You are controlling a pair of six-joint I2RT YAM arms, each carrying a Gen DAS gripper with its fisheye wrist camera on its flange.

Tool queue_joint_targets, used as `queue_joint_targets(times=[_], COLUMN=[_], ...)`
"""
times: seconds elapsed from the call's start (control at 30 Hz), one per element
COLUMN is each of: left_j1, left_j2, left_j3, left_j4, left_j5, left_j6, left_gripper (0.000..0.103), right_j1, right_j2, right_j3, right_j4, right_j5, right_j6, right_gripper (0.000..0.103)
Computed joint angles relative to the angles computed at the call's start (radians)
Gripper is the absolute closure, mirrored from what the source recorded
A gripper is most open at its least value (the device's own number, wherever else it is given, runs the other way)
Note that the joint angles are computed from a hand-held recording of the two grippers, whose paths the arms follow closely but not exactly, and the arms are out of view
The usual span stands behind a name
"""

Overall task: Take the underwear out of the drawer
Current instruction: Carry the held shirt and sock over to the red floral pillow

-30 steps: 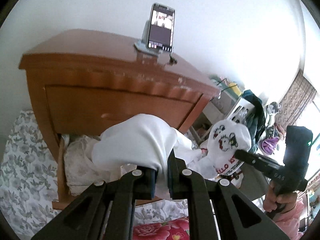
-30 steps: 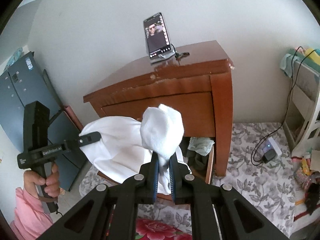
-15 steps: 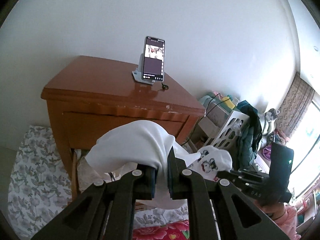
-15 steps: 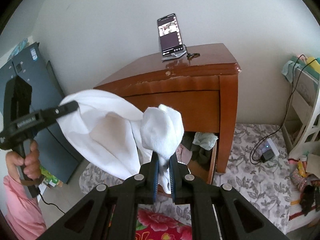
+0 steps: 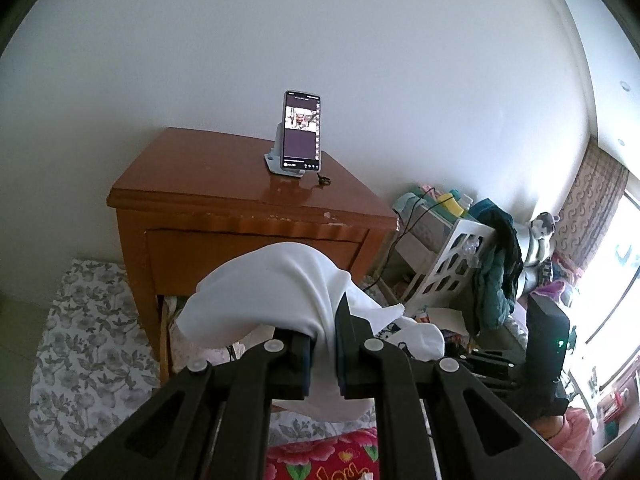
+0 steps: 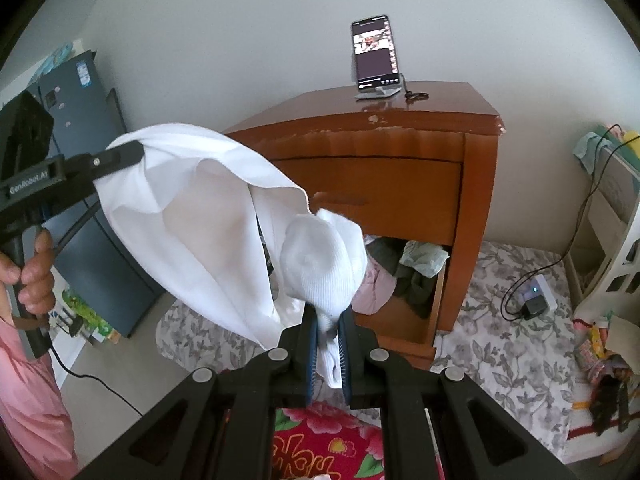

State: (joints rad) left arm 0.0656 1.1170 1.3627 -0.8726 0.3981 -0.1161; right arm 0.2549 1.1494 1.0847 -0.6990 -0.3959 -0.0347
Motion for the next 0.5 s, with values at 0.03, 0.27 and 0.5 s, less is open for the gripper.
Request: queue_joint_targets(times=[0.03, 0.27, 0.5], left_j1=[-0.003, -0.011, -0.041], left_j2=[-0.014, -0.104, -0.206], left_j3=[-0.002, -0.013, -0.016], left_j4=[-0.015, -0.077, -0.15], left_j5=[-0.004, -0.005, -0.031], left_j6=[0.005, 0.02, 0.042], left_gripper=[0.093, 0.093, 0.093], right_j1=[0.006, 0.058, 0.105], right_j2=[-0.009, -0.083, -0.179], right_j3=[-0.004, -0.036, -0.066], right_j4=[-0.005, -0.042, -0.078], right_j5=[0.003, 0.041, 0.076], right_j6=[-0.002, -0.006, -0.01], right_gripper=[0.093, 0.093, 0.093])
